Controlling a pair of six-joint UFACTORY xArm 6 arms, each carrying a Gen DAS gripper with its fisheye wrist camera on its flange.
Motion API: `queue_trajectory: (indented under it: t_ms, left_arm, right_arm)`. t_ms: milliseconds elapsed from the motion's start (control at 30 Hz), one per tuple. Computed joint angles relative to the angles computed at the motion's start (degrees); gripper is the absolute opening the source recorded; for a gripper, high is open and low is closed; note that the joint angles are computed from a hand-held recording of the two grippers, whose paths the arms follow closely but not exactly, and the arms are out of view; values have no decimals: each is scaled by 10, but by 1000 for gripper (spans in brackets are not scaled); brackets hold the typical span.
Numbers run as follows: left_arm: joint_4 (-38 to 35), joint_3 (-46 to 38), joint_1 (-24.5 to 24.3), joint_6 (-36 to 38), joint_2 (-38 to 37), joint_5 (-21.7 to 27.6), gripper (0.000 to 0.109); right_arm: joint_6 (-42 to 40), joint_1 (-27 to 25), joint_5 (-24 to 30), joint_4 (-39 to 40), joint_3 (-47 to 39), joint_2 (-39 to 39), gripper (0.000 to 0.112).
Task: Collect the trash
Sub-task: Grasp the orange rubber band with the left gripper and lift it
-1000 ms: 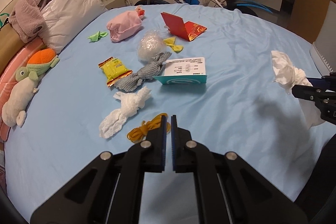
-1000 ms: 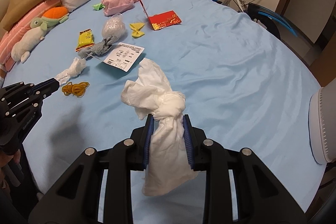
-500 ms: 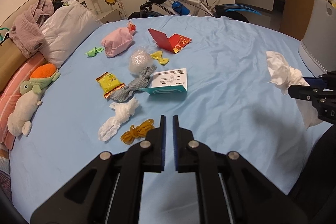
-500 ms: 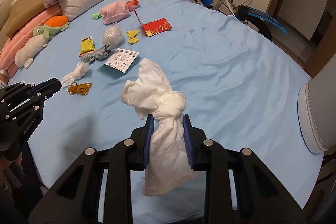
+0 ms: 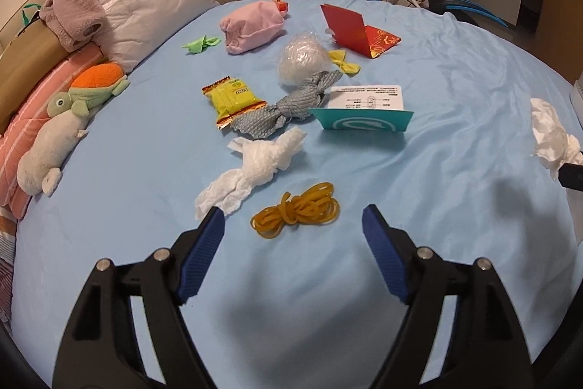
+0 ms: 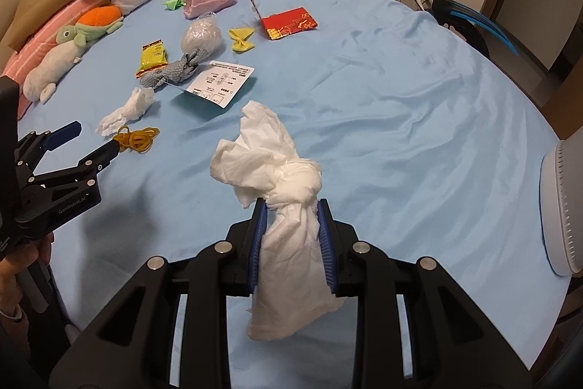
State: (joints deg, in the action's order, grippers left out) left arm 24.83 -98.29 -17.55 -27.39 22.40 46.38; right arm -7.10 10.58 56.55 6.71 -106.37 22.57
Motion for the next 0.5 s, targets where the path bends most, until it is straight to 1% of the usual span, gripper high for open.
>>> queue_trajectory:
  t_ms: [167,233,300,333,400,433,467,500]
  left_arm:
    - [-28,-54,16,6,60,22,78]
    - [-50,-68,22,8,80,29,78]
    - [-80,-64,26,16,86,18,69]
    - [-87,-54,26,13,82,5,61]
    - [-88,-55,20,18,82,0,46]
    - [-95,-61,16,31,85,0,30]
    - [-98,-71,11,42,90,6,18]
    - [-98,-85,7,50,97,14,17]
  right_arm:
    - [1,2,16,-3,-39,34,26]
    - [1,2,22,-3,-53,44,26]
    - [1,2,26,-5,-63,51,26]
    - [1,3,27,-6,-66,54,26]
    - [0,4,28,-8,-72,58,26]
    - [0,4,28,-8,-72,58,26]
    - [0,5,28,-8,-69,56,26]
    - [0,5,28,-8,-69,56,26]
